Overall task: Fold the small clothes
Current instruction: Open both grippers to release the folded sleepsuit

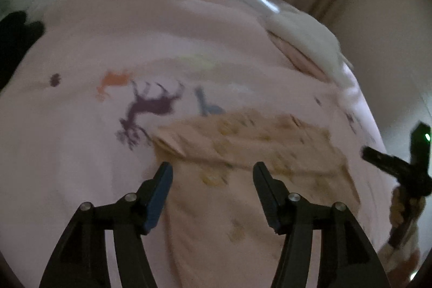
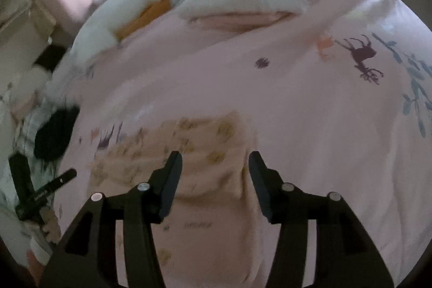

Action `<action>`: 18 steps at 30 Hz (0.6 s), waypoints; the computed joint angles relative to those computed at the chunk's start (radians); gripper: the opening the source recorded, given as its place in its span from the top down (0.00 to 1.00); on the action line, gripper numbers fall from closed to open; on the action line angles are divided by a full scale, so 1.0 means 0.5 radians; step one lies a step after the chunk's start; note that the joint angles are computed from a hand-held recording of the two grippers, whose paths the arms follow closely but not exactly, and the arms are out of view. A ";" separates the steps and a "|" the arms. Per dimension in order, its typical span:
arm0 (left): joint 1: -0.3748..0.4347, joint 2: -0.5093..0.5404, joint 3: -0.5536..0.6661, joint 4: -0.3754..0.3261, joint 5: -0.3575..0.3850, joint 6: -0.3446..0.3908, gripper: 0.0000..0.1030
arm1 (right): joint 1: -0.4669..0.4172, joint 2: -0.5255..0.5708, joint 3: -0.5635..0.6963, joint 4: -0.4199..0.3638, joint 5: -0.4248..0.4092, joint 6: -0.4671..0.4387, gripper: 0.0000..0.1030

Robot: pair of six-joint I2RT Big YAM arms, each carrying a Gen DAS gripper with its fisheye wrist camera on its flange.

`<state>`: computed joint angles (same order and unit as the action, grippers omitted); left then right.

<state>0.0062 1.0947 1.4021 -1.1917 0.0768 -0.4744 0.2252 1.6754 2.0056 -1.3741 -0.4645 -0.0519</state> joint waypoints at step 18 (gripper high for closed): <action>0.035 0.437 0.115 0.061 -0.179 -0.024 0.42 | 0.259 0.327 0.162 0.167 0.279 0.023 0.60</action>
<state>0.0236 1.3131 1.4598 -1.1615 -0.0128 -0.4864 0.3545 1.8387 2.0864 -1.2906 -0.3251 -0.0405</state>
